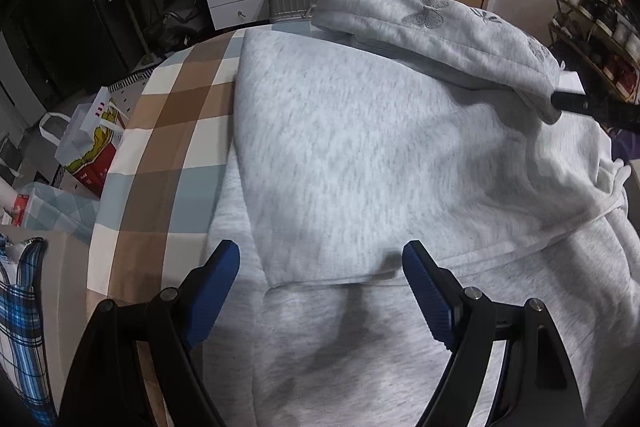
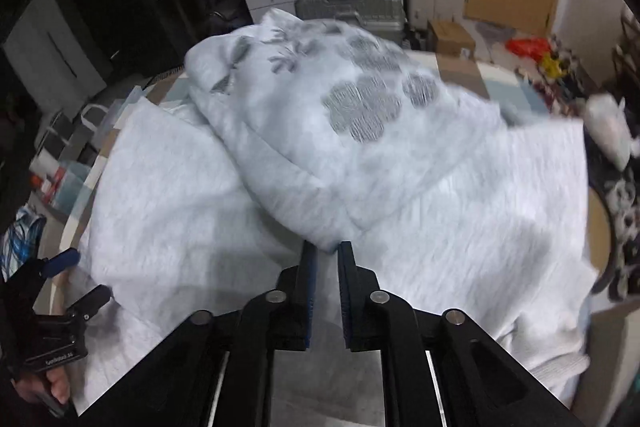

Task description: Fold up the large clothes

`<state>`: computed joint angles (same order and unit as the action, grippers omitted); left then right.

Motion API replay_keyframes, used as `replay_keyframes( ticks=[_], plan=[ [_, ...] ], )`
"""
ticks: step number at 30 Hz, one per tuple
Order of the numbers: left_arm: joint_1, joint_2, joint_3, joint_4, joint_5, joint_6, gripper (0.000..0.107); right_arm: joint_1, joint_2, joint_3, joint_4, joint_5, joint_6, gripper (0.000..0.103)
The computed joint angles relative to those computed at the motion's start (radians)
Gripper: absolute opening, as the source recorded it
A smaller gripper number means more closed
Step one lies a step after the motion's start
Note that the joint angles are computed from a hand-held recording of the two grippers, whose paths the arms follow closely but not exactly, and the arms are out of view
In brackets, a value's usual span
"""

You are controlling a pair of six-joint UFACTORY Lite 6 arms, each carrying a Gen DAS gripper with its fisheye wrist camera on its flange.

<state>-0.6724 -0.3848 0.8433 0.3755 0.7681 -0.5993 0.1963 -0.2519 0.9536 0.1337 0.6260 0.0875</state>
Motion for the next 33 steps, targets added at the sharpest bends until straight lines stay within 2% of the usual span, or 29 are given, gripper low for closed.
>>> replay_keyframes(
  ticks=[2,3,5,10,13,15,16,18,19,21,22,23,27,33],
  plan=[
    [0.04,-0.003,0.0,-0.044,-0.009,0.041,0.08,0.085,0.03,0.083,-0.157,-0.02,0.11,0.074],
    [0.052,-0.002,0.001,-0.056,-0.012,0.051,0.08,0.132,0.065,0.131,-0.262,-0.027,0.193,0.081],
    [0.08,-0.006,-0.002,-0.082,-0.019,0.078,0.08,0.208,0.186,0.249,-0.424,-0.019,0.328,0.084],
    [0.122,-0.012,-0.007,-0.081,-0.025,0.1,0.08,0.295,0.708,0.754,-0.586,0.119,0.385,0.082],
    [0.181,-0.016,-0.008,-0.138,-0.028,0.182,0.08,0.293,0.911,0.996,-0.513,0.19,0.371,0.085],
    [0.213,-0.036,-0.014,-0.189,-0.028,0.23,0.08,0.317,1.07,1.206,-0.518,0.286,0.352,0.086],
    [0.229,-0.039,-0.015,-0.207,-0.031,0.245,0.08,0.337,1.149,1.31,-0.565,0.341,0.358,0.09],
    [0.238,-0.027,-0.009,-0.223,-0.032,0.249,0.08,0.362,1.294,1.511,-0.634,0.444,0.332,0.089],
    [0.24,-0.021,-0.006,-0.23,-0.032,0.256,0.08,0.37,1.335,1.565,-0.669,0.482,0.334,0.085],
    [0.234,-0.016,-0.008,-0.22,-0.031,0.255,0.08,0.373,1.327,1.547,-0.751,0.509,0.38,0.05],
    [0.226,-0.016,-0.01,-0.208,-0.03,0.246,0.08,0.36,1.268,1.475,-0.746,0.464,0.407,0.021],
    [0.216,-0.015,-0.011,-0.192,-0.032,0.233,0.08,0.347,1.215,1.412,-0.729,0.417,0.43,0.008],
    [0.193,-0.031,-0.018,-0.156,-0.028,0.203,0.08,0.339,0.89,1.047,-0.911,0.271,0.631,0.007],
    [0.148,-0.095,-0.035,-0.116,-0.039,0.157,0.08,0.337,0.467,0.699,-1.09,0.204,0.811,0.007]
  ],
)
